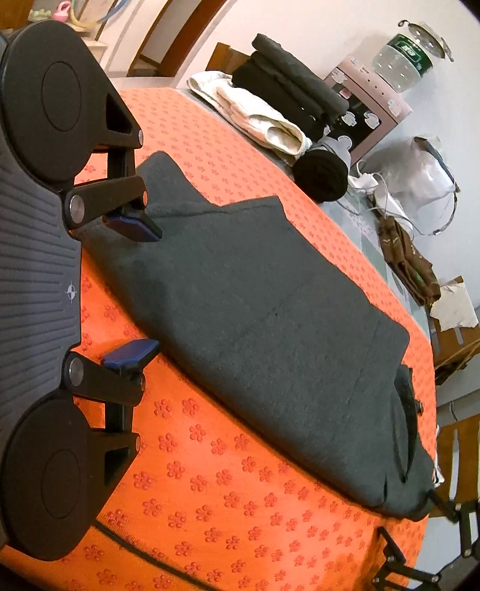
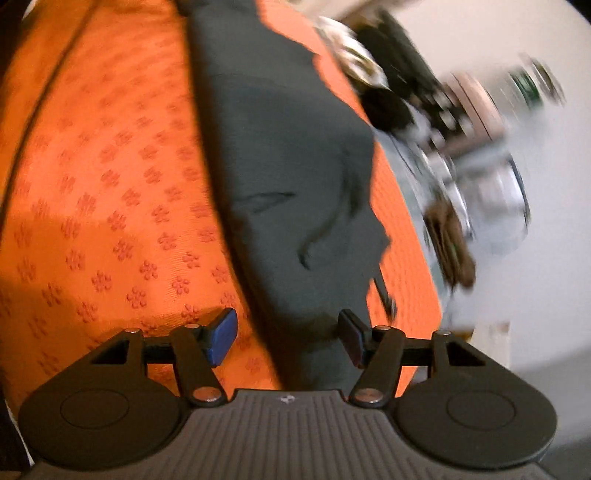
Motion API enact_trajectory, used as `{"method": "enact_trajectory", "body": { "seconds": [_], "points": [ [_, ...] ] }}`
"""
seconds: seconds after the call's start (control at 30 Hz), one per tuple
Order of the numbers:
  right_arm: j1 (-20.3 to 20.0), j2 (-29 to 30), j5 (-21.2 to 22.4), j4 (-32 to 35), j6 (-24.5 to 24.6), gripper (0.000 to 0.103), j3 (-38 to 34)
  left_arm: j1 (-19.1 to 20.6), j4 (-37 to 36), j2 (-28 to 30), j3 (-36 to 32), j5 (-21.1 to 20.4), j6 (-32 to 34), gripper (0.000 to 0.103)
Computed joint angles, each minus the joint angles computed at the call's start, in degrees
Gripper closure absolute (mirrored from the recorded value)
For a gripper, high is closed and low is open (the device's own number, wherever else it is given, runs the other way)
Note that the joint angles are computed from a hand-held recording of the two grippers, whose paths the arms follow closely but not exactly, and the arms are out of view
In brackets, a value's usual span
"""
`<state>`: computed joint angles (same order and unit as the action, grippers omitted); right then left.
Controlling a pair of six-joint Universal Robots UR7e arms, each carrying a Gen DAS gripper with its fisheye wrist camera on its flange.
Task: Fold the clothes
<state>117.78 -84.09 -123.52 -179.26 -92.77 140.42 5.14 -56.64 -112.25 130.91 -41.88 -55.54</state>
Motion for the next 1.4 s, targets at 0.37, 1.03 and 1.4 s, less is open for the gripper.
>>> {"method": "enact_trajectory", "body": {
  "seconds": [0.37, 1.03, 1.4],
  "points": [
    [-4.0, 2.6, 7.1, -8.0, -10.4, 0.05, -0.5, -0.7, 1.2, -3.1, 2.2, 3.3, 8.3, 0.037],
    [1.4, 2.7, 5.4, 0.5, -0.7, 0.094, -9.5, -3.0, 7.6, 3.2, -2.3, 10.4, -3.1, 0.096],
    [9.7, -6.2, 0.3, 41.2, 20.1, 0.095, -24.3, -6.7, 11.7, 11.6, -21.8, 0.8, 1.5, 0.096]
  ]
}}
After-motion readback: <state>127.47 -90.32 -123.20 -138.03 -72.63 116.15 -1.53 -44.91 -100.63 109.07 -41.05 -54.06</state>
